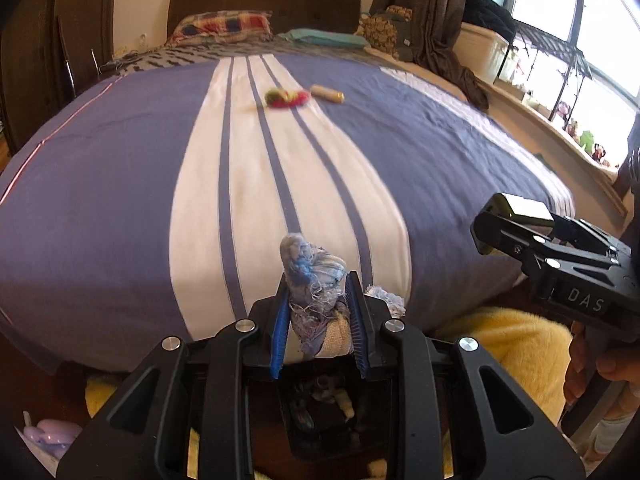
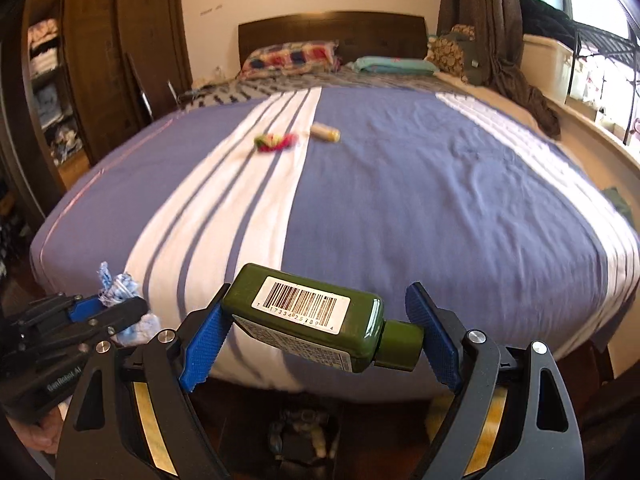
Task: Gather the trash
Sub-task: 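Lower the green bottle and blue sock into the bin and open both tools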
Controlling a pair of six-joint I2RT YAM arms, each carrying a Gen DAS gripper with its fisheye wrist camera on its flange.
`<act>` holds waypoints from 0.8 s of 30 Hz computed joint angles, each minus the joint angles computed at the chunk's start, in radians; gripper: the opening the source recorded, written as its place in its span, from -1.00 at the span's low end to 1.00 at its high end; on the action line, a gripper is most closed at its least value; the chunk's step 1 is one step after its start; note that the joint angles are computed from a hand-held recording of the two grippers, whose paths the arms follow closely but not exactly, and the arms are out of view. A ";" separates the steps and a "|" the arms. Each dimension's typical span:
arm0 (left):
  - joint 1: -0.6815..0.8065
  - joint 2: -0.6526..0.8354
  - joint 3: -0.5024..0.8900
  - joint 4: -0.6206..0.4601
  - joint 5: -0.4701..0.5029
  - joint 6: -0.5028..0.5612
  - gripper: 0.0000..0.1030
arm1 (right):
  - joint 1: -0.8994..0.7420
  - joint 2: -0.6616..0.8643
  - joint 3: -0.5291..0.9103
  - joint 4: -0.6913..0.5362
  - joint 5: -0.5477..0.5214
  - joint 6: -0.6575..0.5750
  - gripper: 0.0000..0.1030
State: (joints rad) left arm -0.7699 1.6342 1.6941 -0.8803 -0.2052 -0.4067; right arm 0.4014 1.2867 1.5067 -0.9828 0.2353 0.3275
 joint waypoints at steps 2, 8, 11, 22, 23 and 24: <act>-0.024 -0.021 -0.066 0.009 0.000 -0.016 -0.51 | 0.018 -0.032 -0.064 -0.002 -0.009 0.019 0.67; -0.061 -0.038 -0.188 0.029 0.023 -0.048 -0.51 | 0.079 -0.075 -0.197 -0.010 0.048 0.035 0.67; -0.071 -0.039 -0.236 0.042 0.038 -0.065 -0.51 | 0.089 -0.095 -0.254 -0.004 0.017 0.057 0.67; -0.056 0.073 -0.334 0.084 0.161 -0.097 -0.51 | 0.028 -0.046 -0.427 0.072 -0.180 0.072 0.67; -0.053 0.090 -0.339 0.089 0.179 -0.098 -0.51 | 0.018 -0.036 -0.441 0.085 -0.203 0.072 0.67; -0.050 0.108 -0.342 0.093 0.197 -0.098 -0.51 | 0.004 -0.027 -0.462 0.105 -0.236 0.073 0.67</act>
